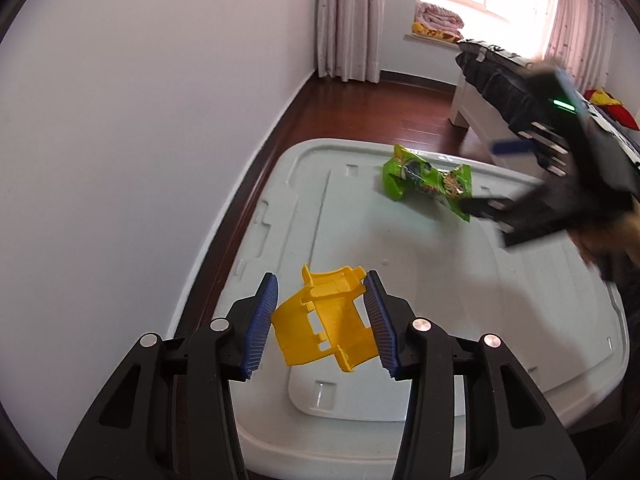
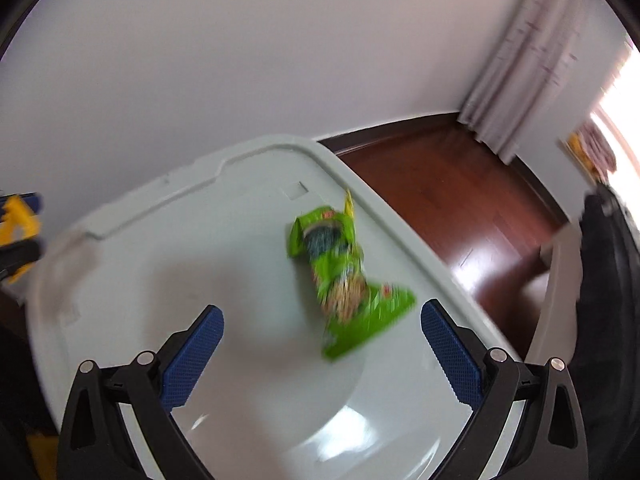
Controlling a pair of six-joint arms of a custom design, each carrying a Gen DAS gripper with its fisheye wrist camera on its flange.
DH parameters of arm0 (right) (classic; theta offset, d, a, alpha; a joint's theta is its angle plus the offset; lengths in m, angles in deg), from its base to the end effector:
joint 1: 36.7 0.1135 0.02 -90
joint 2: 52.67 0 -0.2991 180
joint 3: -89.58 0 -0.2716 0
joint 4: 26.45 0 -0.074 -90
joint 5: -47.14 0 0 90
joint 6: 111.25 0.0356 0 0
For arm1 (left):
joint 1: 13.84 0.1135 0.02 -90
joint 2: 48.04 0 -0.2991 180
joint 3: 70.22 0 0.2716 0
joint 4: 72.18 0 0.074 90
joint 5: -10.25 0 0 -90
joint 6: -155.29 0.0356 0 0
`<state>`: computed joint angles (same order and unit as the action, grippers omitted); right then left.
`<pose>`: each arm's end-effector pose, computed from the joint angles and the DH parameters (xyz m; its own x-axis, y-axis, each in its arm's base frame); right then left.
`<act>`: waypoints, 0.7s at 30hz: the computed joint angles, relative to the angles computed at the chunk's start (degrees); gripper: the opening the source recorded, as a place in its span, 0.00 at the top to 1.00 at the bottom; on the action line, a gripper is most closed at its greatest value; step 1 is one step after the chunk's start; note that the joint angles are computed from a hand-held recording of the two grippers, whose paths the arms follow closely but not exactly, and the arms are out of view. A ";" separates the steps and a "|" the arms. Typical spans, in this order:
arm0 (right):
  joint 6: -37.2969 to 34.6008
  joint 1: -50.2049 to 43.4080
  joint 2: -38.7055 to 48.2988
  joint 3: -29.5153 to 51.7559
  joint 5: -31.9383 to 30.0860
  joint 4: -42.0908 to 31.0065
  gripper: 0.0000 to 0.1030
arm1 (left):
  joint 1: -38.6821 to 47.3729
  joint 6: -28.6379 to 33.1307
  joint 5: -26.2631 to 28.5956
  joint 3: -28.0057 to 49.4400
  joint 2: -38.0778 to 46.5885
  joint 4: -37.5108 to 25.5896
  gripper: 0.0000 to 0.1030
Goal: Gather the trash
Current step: 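Grasp the yellow toy piece with the left gripper while the right grasps the green snack bag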
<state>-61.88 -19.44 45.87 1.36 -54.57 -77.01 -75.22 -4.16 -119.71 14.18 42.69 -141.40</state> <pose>0.3731 0.1235 0.2857 -0.3527 -0.7773 -0.5210 -0.8233 0.5224 -0.2219 0.1729 -0.2691 0.2845 -0.7210 -0.1771 -0.6700 -0.2251 0.9742 -0.0153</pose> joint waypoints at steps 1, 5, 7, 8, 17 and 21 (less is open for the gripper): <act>-0.33 0.88 1.89 1.88 1.07 -0.51 0.05 | 0.01 0.55 0.02 0.00 -0.07 0.42 0.57; -1.52 3.62 9.29 8.15 5.08 -1.52 0.05 | 0.04 2.47 -0.11 0.04 -0.30 2.20 0.57; -1.39 4.55 12.72 10.86 6.76 -2.42 0.07 | -0.08 2.85 -0.22 0.15 -0.30 2.70 0.57; -1.17 5.07 14.00 11.75 7.69 -2.67 0.11 | -0.13 3.00 -0.19 0.14 -0.29 2.85 0.57; 4.62 2.83 16.33 12.19 5.24 -5.00 0.70 | -0.65 3.59 -0.37 -0.02 -0.50 3.62 0.57; 9.14 -1.21 13.35 8.14 0.11 -5.76 0.71 | -1.18 3.17 -0.63 -0.13 -0.75 3.72 0.57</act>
<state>-52.73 -20.65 59.22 9.50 -54.46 -82.77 -76.40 -0.99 -120.35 14.05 41.93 -137.68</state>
